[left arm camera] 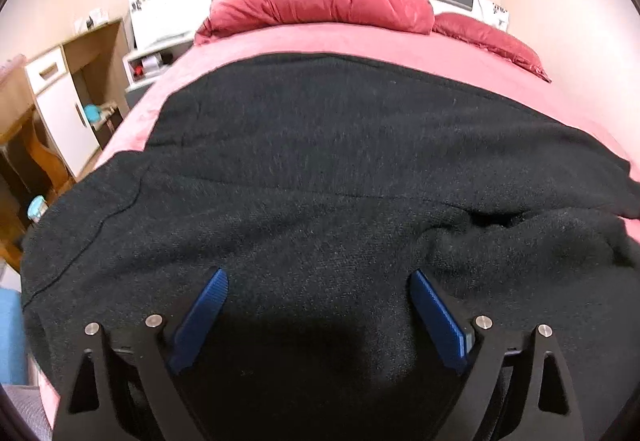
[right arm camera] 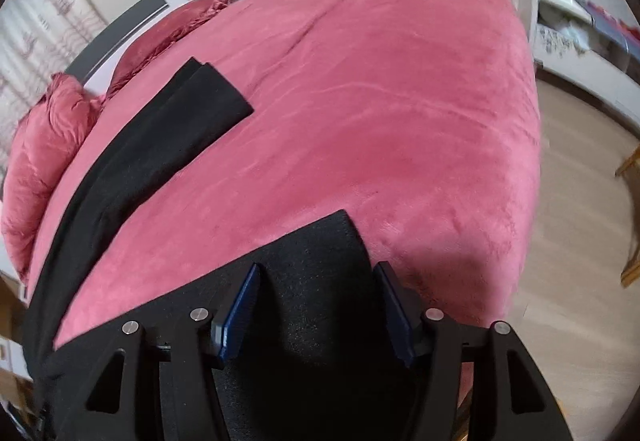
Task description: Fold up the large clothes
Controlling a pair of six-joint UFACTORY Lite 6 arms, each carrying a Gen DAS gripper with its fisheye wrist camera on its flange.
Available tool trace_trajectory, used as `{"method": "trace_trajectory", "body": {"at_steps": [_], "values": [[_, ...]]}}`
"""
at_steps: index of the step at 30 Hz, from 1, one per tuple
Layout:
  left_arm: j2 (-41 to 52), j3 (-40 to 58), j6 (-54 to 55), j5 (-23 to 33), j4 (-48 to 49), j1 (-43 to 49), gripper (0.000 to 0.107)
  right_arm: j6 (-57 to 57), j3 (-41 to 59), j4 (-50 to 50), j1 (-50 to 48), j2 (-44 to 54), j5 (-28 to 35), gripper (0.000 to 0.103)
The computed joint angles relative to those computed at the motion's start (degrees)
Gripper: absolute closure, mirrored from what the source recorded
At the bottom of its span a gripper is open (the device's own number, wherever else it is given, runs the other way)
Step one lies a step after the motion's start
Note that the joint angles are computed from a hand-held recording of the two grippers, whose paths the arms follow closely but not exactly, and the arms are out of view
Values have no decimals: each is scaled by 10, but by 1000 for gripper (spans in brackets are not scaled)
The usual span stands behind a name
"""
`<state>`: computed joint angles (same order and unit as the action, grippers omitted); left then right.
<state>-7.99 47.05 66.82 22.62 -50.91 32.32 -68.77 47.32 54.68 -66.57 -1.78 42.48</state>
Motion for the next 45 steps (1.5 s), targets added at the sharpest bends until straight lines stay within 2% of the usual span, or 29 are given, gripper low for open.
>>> {"method": "trace_trajectory", "body": {"at_steps": [1, 3, 6, 8, 10, 12, 14, 17, 22, 25, 28, 29, 31, 32, 34, 36, 38, 41, 43, 45], "values": [[-3, -4, 3, -5, -4, -2, 13, -11, -4, -7, 10, -8, -6, 81], [-2, -4, 8, -2, -9, 1, 13, -12, -15, -23, 27, -38, -17, 86], [5, 3, 9, 6, -9, 6, 13, -65, -34, 39, 26, -95, -31, 86], [6, 8, -12, 7, 12, 4, 13, -66, -29, 68, 28, -90, -43, 86], [13, 31, -63, 28, 61, 5, 13, -7, -8, 23, 62, -40, -74, 81], [24, 68, -91, 69, 76, 21, 13, 57, 13, -34, 97, 7, -112, 68], [39, 111, -86, 98, 45, 45, 13, 56, 14, 4, 93, 1, -120, 64], [105, 219, -126, 109, 37, 59, 13, 41, 50, 96, 83, 22, -83, 57], [251, 404, -281, 71, 146, 41, 13, 147, 183, 96, 133, 154, -22, 55], [293, 432, -323, 75, 188, 37, 13, 223, 258, 125, 176, 244, -16, 55], [296, 397, -306, 66, 192, 37, 13, 238, 287, 204, 205, 292, -30, 54], [286, 369, -293, 46, 193, 34, 13, 238, 287, 233, 215, 297, -36, 53], [270, 333, -252, 18, 176, 30, 12, 242, 306, 267, 234, 319, -59, 61], [262, 321, -243, 11, 177, 25, 11, 261, 318, 255, 245, 323, -76, 86], [262, 328, -226, 28, 165, 25, 10, 302, 343, 192, 258, 322, -88, 86], [269, 345, -217, 48, 152, 29, 10, 257, 318, 197, 256, 273, -115, 87], [280, 367, -216, 68, 149, 36, 10, 223, 290, 197, 234, 224, -102, 87], [291, 389, -217, 86, 144, 46, 10, 238, 259, 154, 213, 188, -91, 88], [305, 413, -220, 103, 139, 53, 10, 262, 252, 121, 211, 198, -95, 88], [326, 452, -234, 124, 151, 58, 10, 280, 272, 91, 206, 246, -72, 82]]}}
